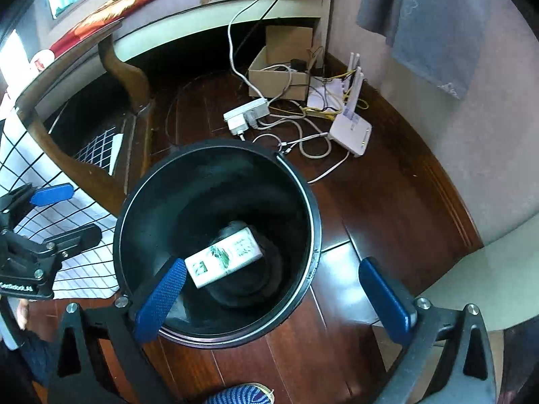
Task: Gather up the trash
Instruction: 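Carry the carton and plastic bag over the black bucket and release both, then move both tools back toward the table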
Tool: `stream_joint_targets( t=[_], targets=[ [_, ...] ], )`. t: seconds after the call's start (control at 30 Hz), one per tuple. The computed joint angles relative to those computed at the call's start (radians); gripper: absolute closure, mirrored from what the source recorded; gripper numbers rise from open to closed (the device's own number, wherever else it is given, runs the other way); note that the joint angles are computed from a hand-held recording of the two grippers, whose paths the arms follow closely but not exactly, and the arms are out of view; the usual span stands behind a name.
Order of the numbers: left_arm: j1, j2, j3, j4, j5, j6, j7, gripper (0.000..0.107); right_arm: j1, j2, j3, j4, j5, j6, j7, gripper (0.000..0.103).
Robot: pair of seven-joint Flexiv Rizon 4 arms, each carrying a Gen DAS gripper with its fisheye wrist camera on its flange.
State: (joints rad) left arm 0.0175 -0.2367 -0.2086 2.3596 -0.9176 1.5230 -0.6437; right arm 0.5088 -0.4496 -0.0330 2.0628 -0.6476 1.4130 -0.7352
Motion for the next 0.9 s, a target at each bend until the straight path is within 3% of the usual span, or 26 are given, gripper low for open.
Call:
stream_joint_targets(
  t=[0.17, 0.37, 0.6, 0.9],
  targets=[
    [-0.001, 0.037, -0.013, 0.018, -0.056, 0.029, 0.039, 0.008, 0.043, 0.012, -0.053, 0.004, -0.059, 0.016, 0.076, 0.0],
    [-0.045, 0.089, 0.009, 0.035, -0.159, 0.059, 0.112, 0.008, 0.045, 0.048, -0.049, 0.004, -0.107, -0.002, 0.15, 0.0],
    [-0.134, 0.166, 0.086, 0.057, -0.257, 0.078, 0.174, 0.008, 0.046, 0.118, -0.029, 0.036, -0.235, -0.008, 0.275, 0.0],
    [-0.207, 0.263, 0.217, 0.1, -0.223, 0.122, 0.123, 0.008, 0.016, 0.17, 0.043, 0.004, -0.418, -0.002, 0.415, 0.0]
  ],
)
